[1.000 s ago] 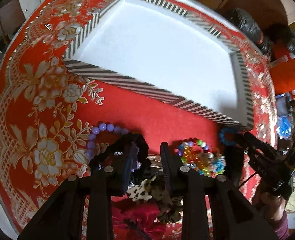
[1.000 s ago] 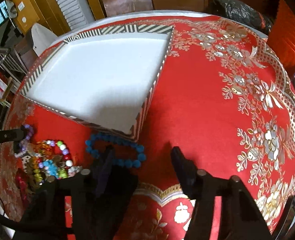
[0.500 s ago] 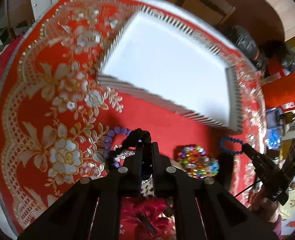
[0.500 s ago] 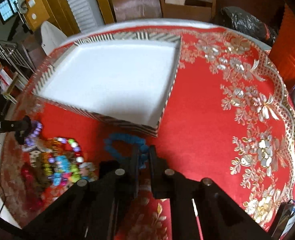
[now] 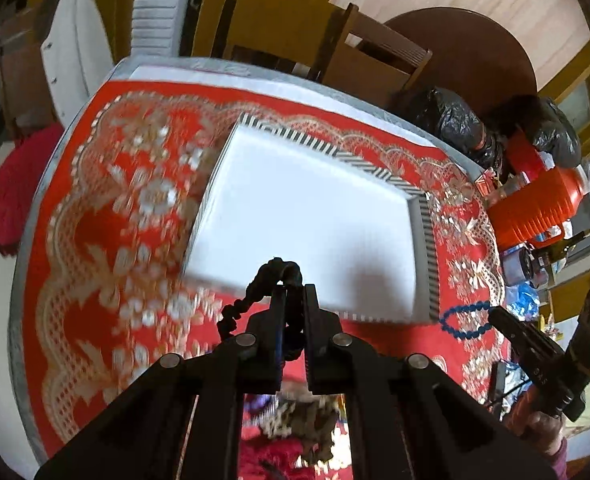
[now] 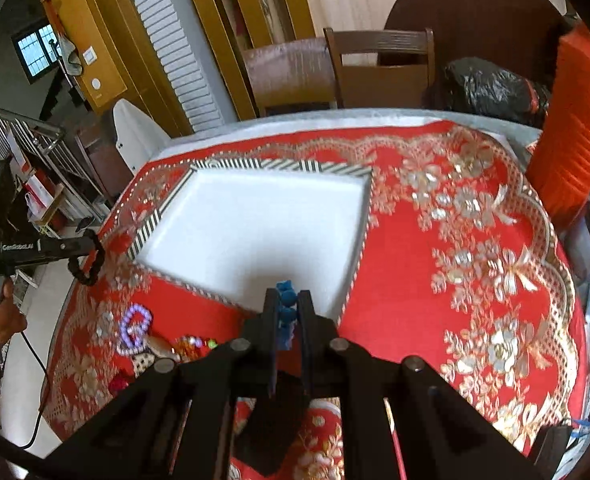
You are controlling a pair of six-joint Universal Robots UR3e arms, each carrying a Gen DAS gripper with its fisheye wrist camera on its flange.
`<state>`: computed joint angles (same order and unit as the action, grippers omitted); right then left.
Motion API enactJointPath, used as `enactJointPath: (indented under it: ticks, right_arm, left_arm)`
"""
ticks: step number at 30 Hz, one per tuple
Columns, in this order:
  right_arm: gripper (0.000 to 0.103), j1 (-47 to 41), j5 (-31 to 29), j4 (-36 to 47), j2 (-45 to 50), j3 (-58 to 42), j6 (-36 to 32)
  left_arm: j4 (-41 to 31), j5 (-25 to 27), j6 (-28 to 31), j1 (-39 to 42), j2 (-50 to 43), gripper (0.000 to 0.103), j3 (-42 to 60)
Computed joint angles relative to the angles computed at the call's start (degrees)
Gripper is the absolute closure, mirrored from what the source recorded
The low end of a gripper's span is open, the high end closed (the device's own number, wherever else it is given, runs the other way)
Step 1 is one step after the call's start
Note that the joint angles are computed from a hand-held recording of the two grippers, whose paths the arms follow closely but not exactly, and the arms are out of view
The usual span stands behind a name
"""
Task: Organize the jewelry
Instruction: 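Lower both bracelets into the white tray and open both tools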
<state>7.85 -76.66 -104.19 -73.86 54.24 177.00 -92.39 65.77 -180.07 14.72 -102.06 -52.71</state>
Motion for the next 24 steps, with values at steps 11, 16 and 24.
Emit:
enactJointPath:
  ticks: [11,16,24]
  right_arm:
    - [0.094,1.7,1.6,1.7,16.9,-13.1,4.8]
    - [0.094,0.1,0.5,2.1,17.5,-9.3,5.7]
    - [0.094,-1.4,-0.7,6.5,12.5,-2.5,0.7]
  left_arm:
    - [2.3,7.2,-3.7,-5.6,-18.6,0.103,11.8]
    - [1.8,9.0,-3.2,-6.1,-18.6,0.103,7.8]
    - [4.6,6.4,-0.6,-5.4,-8.3,0.103,-9.8]
